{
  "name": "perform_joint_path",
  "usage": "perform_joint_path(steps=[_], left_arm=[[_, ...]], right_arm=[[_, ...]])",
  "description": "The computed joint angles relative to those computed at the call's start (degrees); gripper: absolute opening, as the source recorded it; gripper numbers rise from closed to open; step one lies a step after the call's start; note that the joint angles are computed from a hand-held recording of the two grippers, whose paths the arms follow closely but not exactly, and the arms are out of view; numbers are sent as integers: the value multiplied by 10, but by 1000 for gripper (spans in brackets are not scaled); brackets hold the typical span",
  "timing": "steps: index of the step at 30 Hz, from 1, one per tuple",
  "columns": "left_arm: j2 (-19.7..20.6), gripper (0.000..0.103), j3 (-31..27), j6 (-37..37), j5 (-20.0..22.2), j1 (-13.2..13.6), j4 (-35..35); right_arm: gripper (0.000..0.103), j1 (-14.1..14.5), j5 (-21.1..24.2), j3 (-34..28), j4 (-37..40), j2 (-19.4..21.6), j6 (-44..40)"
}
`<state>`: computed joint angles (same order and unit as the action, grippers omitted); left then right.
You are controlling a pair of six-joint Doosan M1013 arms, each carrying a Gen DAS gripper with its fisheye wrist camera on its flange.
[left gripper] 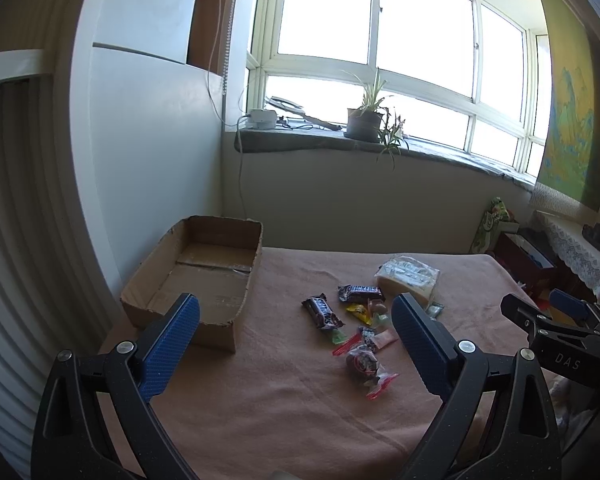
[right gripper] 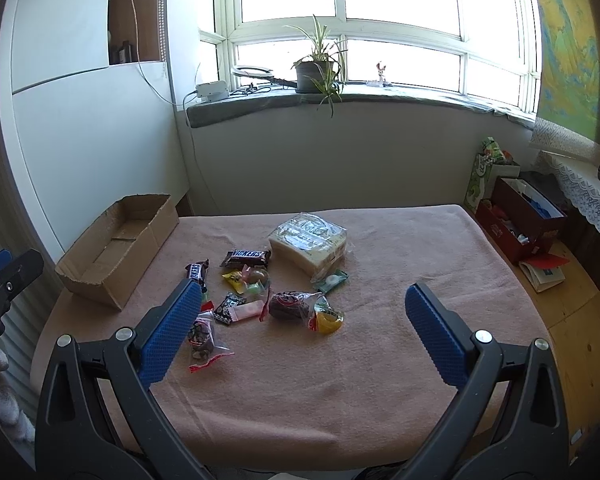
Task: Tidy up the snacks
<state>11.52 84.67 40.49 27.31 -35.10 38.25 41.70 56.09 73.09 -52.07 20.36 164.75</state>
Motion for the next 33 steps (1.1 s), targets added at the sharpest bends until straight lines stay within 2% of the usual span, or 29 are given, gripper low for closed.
perform_joint_path(steps=[22,27,33], left_arm=[[12,97,-8,36,8,2,-40],[19,97,-12,61,10,4,-70],[32,97,-14,118,22,14,-144]], right_arm=[[103,-11,-19,7,30,-1,-15],[103,-17,-31,14,42,-1,-24],[103,-28,-53,33,61,-5,-40]])
